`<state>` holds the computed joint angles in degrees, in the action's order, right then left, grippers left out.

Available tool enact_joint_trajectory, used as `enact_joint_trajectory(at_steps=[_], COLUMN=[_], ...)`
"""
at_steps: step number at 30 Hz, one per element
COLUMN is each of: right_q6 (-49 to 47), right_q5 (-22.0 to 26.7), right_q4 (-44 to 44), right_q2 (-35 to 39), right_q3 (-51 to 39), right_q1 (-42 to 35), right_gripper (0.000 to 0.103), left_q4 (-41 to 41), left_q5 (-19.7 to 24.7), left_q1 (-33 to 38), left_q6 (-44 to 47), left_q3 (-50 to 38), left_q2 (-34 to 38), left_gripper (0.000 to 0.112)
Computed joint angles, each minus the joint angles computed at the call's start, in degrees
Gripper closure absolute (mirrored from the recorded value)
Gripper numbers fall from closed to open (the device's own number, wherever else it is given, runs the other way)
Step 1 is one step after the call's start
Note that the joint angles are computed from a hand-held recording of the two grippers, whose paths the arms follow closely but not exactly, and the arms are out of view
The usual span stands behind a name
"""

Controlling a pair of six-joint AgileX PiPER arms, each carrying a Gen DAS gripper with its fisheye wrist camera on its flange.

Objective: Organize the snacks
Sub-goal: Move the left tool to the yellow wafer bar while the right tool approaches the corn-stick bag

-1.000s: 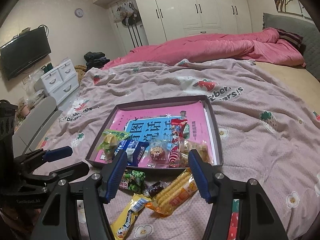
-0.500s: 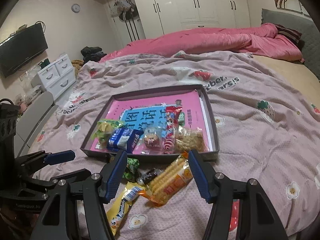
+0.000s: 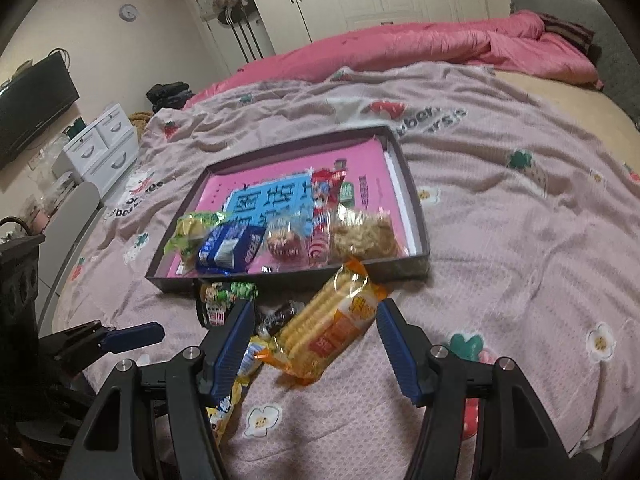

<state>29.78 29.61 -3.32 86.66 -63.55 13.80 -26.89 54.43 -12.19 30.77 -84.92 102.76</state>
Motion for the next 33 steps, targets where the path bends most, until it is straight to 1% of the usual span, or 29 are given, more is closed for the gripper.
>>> enact_joint_trajectory(at_steps=[6,15,17,19,23,27,29,31,33], right_q6=[-6.7,-14.8,-17.4,-17.4,-16.4,-22.8,-25.0,-28.4,-30.0], right_q5=[0.3,-1.5,-1.4,-1.5,-0.8,-2.0,-2.2,-2.5,-2.7], right_q4=[9.7,23.5,27.7,28.7,27.7,34.9,37.1,39.9,40.0], right_q2=[2.0,5.5,6.7,8.0,10.4,11.0,11.1,10.7,10.1], right_q3=[0.4,0.5,-0.2,-1.1,-2.9,-1.3,-0.6,0.4,1.3], right_q1=[-1.9,-5.4,-6.4,-6.7,-6.9,-8.6,-9.4,-10.0,-10.4], right_gripper=[0.040,0.040,0.040,0.040,0.040,0.040,0.045,0.048,0.053], left_q4=[0.6,1.0,0.9,1.1,1.2,1.2,1.3,1.5,1.6], left_q5=[0.2,0.0,0.0,-0.1,-0.2,-0.1,0.0,0.0,0.1], left_q1=[-0.9,-1.5,-1.5,-1.6,-2.0,-2.3,-2.5,-2.8,-2.9], left_q6=[-0.4,-0.4,-0.3,-0.3,-0.4,-0.6,-0.5,-0.5,-0.5], left_q3=[0.4,0.7,0.7,0.7,0.7,0.7,0.7,0.8,0.8], left_q2=[0.6,1.0,1.2,1.3,1.4,1.8,1.9,2.0,2.1], left_gripper=[0.035,0.035,0.035,0.035,0.035,0.035,0.035,0.035,0.035])
